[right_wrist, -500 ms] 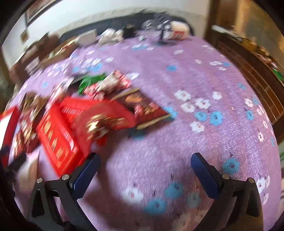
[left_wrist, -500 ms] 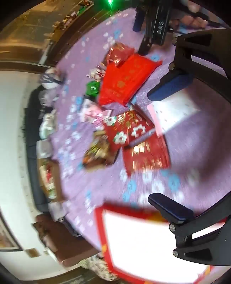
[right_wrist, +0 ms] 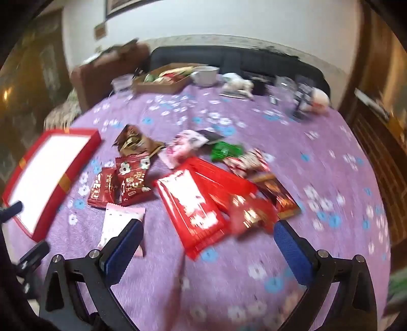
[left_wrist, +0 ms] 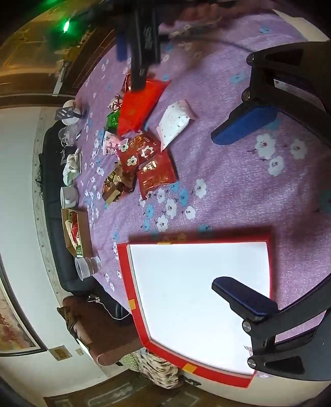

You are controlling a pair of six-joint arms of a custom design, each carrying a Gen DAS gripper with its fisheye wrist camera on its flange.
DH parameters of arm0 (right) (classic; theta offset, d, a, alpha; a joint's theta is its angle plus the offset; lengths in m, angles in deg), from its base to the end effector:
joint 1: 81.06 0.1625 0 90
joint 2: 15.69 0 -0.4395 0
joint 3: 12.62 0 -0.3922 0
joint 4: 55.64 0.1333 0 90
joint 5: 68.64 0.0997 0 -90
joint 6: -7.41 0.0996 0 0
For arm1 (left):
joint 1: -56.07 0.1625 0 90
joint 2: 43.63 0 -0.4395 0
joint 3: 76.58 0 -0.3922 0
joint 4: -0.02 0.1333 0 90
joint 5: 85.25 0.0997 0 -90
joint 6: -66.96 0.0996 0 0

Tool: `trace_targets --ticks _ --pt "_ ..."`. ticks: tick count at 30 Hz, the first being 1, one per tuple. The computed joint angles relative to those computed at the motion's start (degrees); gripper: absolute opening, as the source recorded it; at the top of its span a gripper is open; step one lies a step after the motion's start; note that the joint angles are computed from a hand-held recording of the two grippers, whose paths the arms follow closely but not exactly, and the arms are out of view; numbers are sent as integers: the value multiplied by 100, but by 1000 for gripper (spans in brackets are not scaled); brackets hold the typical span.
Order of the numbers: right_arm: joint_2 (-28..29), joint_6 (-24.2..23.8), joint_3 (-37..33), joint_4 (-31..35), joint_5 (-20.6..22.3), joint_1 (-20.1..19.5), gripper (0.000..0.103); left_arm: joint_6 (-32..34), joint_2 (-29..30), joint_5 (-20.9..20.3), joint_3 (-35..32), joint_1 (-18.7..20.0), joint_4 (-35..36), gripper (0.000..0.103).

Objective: Organize snacks
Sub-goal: 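Grasp the red rectangular cake package with the right gripper, then grasp the white printed packet with the left gripper while the right gripper holds the red package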

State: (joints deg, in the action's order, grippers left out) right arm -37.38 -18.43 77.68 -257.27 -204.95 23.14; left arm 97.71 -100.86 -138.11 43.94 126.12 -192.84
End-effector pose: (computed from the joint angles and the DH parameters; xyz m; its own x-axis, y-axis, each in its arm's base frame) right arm 0.2241 -0.6357 -0.0225 -0.6334 -0.0310 0.7732 -0.5060 0.7725 -0.3836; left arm -0.0030 -0.5751 0.1840 -0.6223 0.2935 -0.7257 0.6763 0.6685 -0.3095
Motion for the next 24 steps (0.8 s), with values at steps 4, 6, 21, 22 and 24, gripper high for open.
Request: trace_targets --ticks 4,6,21,22,24 --pt "147 -25 -439 568 99 -95 103 -173 -59 76 8 -39 158 103" --pt "247 -17 -658 862 137 -127 102 -315 -86 103 -30 -81 367 103" --pt "-136 -164 -196 810 1153 -619 48 -1019 303 72 -493 -456 1594 103" --pt "-213 -26 -149 881 1226 -652 48 -1037 388 141 -538 -493 1607 103" --pt "-378 204 -9 1007 1434 -717 48 -1226 559 217 -694 -541 1858 103"
